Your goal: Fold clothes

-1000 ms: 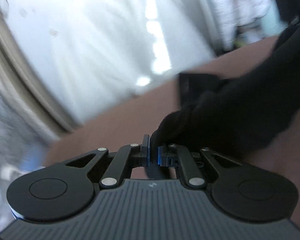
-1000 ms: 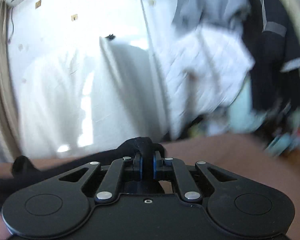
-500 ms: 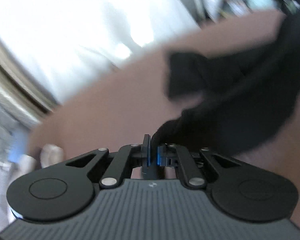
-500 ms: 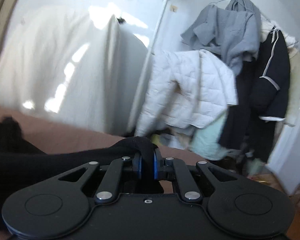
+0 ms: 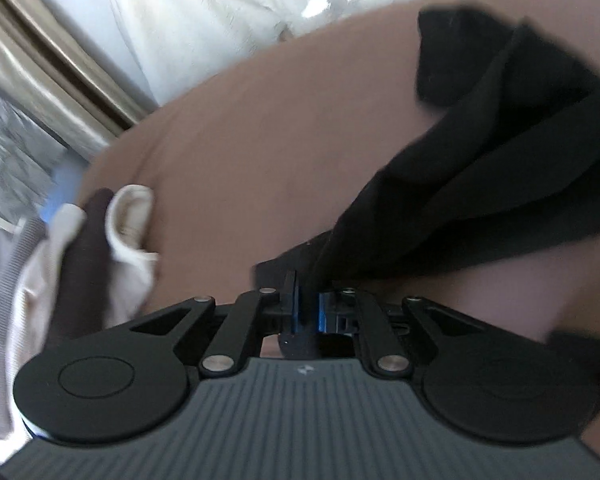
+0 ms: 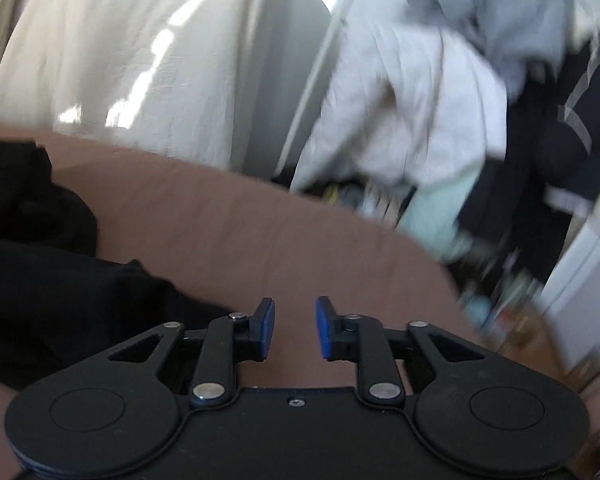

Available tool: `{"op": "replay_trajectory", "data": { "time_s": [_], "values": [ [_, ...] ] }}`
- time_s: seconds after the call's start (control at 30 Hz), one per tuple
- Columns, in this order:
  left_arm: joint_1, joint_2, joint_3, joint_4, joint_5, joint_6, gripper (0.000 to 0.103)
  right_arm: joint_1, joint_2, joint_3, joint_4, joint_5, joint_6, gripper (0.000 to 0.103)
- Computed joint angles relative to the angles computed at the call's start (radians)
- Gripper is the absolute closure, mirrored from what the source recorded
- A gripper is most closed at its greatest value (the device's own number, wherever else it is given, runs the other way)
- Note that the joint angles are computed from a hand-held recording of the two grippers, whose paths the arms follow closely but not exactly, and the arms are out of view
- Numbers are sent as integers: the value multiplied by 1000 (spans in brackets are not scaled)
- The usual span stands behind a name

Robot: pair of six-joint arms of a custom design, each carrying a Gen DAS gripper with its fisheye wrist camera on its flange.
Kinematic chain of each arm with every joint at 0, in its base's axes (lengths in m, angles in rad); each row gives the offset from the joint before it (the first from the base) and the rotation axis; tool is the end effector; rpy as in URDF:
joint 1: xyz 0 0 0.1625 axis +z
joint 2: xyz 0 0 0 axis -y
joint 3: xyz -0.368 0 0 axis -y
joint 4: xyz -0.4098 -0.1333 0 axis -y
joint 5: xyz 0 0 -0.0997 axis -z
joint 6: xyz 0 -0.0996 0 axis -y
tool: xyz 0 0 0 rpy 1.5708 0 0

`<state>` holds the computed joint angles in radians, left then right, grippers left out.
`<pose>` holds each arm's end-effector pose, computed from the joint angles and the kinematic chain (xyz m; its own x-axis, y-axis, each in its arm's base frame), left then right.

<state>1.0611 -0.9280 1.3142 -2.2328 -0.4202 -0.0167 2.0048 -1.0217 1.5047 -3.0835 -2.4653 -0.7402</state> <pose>-0.1493 -0.7267 0.2908 -0.4852 -0.0320 -0.8738 0.4614 0.8395 -0.2870 0.3279 -0.5752 0.3394 -0.4808 -0.0617 0.8747 -0.7325 0.5766 -0.3619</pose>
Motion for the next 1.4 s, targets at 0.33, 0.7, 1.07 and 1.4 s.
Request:
{"op": "replay_trajectory", "data": {
  "time_s": [0.33, 0.7, 1.07, 1.4],
  "values": [
    [-4, -148, 177, -283, -338, 255, 80, -53, -176, 33, 636, 163, 658, 34],
    [-22, -67, 104, -2, -504, 159, 70, -61, -48, -26, 677, 47, 835, 34],
    [-12, 51, 97, -219, -440, 322, 51, -52, 40, 23, 330, 47, 471, 93],
    [-56, 134, 96, -270, -208, 464, 96, -48, 14, 69, 271, 46, 420, 94]
  ]
}}
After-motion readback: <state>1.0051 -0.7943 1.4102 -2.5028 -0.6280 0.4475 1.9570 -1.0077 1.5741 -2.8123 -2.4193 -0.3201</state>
